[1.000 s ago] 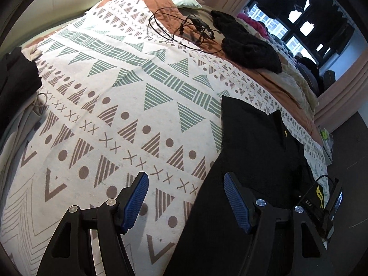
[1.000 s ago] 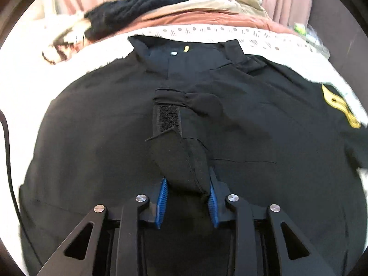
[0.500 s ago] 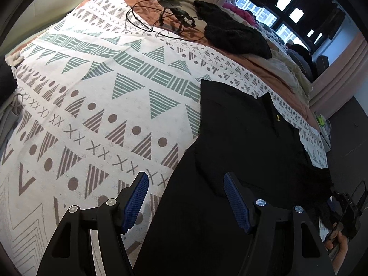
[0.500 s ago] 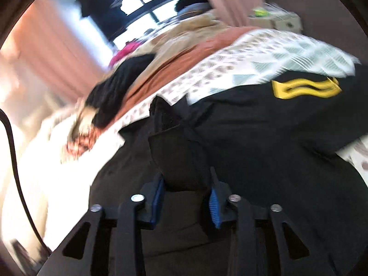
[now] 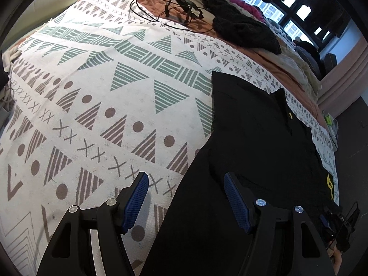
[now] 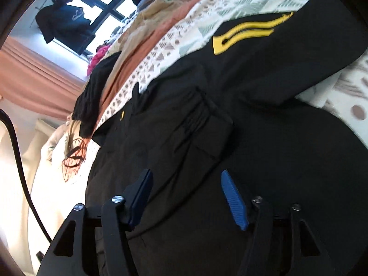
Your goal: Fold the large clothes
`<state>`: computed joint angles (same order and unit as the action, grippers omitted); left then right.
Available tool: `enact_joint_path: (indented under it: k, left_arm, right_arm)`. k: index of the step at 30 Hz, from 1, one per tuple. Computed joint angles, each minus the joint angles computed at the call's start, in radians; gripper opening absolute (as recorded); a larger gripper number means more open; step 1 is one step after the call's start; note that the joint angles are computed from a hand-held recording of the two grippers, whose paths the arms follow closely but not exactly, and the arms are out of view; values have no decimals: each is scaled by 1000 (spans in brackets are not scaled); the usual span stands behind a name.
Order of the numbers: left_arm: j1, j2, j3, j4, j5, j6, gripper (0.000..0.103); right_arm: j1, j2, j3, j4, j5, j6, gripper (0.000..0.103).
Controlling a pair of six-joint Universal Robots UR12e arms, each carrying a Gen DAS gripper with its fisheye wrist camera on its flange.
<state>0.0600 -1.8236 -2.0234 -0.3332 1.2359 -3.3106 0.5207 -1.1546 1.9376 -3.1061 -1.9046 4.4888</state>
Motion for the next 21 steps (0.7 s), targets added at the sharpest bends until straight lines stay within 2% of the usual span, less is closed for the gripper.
enact_joint_path:
  k: [1, 2, 4, 7, 15, 18, 20, 21]
  left_arm:
    - [-2, -6, 5, -5, 5, 2, 63]
    - [-4, -12, 13, -15, 10, 4, 58]
    - [-6, -23, 24, -24, 11, 4, 54]
    - [-8, -36, 39, -38, 18, 8, 48]
    - [-2, -54, 59, -91, 38, -17, 48]
    - [0, -43, 55, -95, 42, -34, 48]
    - [4, -27, 44, -73, 16, -37, 50]
    - [4, -19, 39, -62, 7, -34, 56]
  right_arm:
    - [-5, 6, -2, -2, 16, -6, 41]
    - [-11, 12, -6, 1, 36, -10, 35]
    - [-18, 21, -9, 2, 50, -2, 20]
    - [-28, 28, -9, -7, 56, 8, 9]
    - [-30, 38, -20, -6, 34, -2, 6]
    - [-29, 27, -24, 36, 33, -2, 6]
    - [-29, 14, -20, 48, 34, 0, 9]
    - [-26, 4, -14, 53, 21, -3, 15]
